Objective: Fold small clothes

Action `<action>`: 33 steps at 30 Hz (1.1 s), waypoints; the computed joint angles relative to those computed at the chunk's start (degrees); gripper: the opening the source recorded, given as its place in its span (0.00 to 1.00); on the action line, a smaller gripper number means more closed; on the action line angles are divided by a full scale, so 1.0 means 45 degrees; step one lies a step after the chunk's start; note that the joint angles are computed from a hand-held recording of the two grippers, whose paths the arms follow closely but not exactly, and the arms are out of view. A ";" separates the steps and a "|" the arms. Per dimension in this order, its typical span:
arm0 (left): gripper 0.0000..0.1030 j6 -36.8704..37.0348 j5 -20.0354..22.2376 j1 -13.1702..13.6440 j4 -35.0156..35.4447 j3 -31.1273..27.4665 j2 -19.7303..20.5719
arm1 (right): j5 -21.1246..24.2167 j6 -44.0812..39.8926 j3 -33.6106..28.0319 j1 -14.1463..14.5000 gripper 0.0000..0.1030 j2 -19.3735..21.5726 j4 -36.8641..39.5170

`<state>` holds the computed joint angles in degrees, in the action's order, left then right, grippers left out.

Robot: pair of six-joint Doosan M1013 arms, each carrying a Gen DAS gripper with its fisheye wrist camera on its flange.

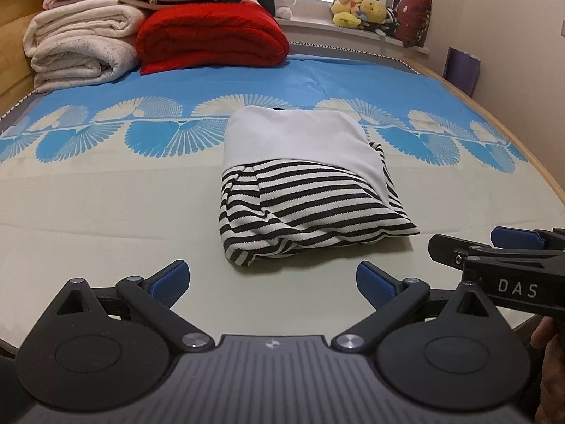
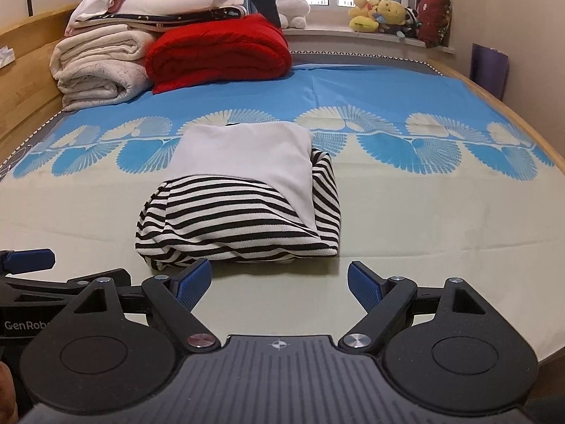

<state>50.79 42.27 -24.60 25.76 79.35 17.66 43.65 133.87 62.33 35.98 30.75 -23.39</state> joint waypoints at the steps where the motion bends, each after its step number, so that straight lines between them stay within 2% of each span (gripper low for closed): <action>1: 0.98 0.0001 0.0005 -0.0005 -0.0020 -0.0008 0.0004 | 0.0010 -0.0005 -0.0008 0.0003 0.82 0.0007 -0.0020; 33: 0.98 0.0062 -0.0067 -0.0017 -0.0018 -0.0021 0.0075 | 0.0149 -0.0067 -0.0056 -0.0036 0.81 0.0041 0.0073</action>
<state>51.08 41.97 -24.67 25.68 79.26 17.99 44.33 133.57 62.07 35.82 30.93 -23.07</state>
